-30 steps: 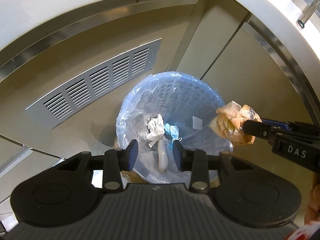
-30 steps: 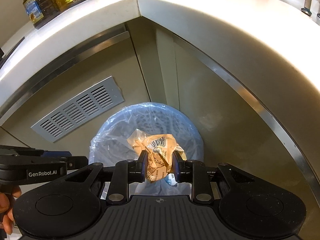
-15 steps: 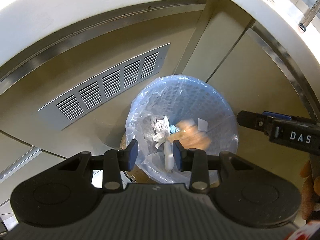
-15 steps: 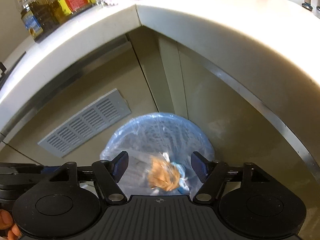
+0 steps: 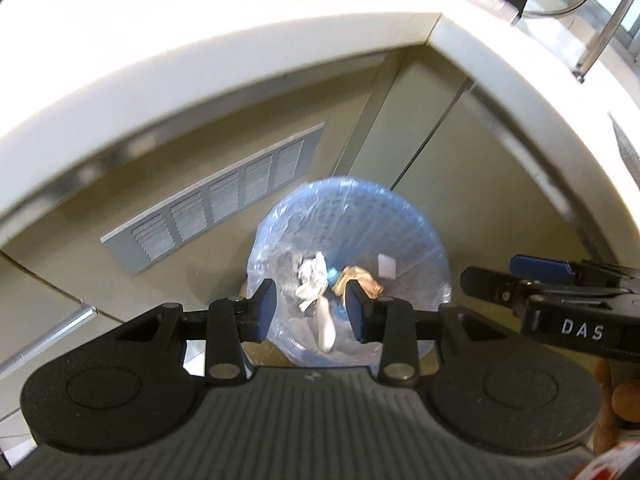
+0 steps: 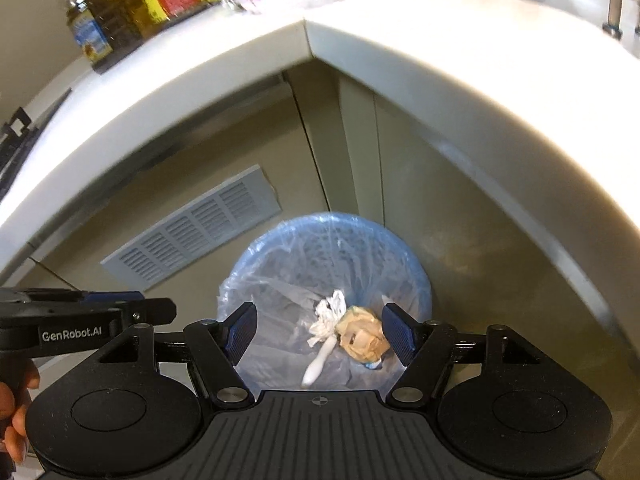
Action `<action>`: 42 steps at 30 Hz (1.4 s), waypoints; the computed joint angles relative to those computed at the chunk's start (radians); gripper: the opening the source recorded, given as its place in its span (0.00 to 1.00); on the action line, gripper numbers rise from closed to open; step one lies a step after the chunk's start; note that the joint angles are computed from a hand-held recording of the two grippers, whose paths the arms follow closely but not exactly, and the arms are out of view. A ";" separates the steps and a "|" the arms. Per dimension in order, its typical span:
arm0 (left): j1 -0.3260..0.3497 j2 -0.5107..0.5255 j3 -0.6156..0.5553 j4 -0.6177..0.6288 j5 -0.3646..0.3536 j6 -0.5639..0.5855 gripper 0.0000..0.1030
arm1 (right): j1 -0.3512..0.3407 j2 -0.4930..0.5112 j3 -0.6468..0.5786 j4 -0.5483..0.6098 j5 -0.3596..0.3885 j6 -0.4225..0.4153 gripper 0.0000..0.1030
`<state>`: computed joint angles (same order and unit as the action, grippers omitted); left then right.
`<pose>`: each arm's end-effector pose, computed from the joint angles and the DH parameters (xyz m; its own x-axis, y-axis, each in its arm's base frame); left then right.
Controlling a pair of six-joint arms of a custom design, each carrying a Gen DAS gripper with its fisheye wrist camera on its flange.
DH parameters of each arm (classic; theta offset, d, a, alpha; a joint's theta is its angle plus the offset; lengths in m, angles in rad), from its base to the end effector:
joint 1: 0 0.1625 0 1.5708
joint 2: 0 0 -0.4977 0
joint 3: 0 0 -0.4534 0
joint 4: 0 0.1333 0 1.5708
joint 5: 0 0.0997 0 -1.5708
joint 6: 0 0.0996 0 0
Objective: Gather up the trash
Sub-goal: 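Raise both open tools back toward the countertop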
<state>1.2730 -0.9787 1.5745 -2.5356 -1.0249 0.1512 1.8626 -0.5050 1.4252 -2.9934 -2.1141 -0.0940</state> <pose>-0.0510 -0.7968 0.2776 -0.8208 0.2052 -0.5330 0.4019 0.8707 -0.2836 0.3196 -0.7796 0.0158 -0.8638 -0.0866 0.4963 -0.3347 0.8349 -0.4369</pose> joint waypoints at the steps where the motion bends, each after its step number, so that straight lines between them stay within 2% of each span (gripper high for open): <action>1: -0.004 -0.005 0.002 -0.007 -0.004 0.004 0.33 | 0.004 -0.003 0.001 -0.007 0.000 -0.006 0.67; 12: -0.049 -0.042 -0.009 -0.075 -0.051 0.053 0.33 | 0.053 -0.033 0.003 -0.138 -0.014 -0.056 0.67; 23: -0.075 -0.019 -0.085 -0.153 -0.083 0.109 0.33 | 0.078 -0.041 -0.037 -0.244 -0.055 -0.102 0.67; 31: -0.078 -0.002 -0.137 -0.196 -0.102 0.149 0.33 | 0.086 -0.017 -0.095 -0.289 -0.072 -0.131 0.67; 42: -0.069 0.027 -0.205 -0.183 -0.121 0.187 0.33 | 0.094 0.012 -0.147 -0.307 -0.076 -0.168 0.67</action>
<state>1.2041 -0.9518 1.3692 -2.7188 -1.1463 0.3378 1.9567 -0.4925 1.2777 -3.3002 -2.1903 -0.2620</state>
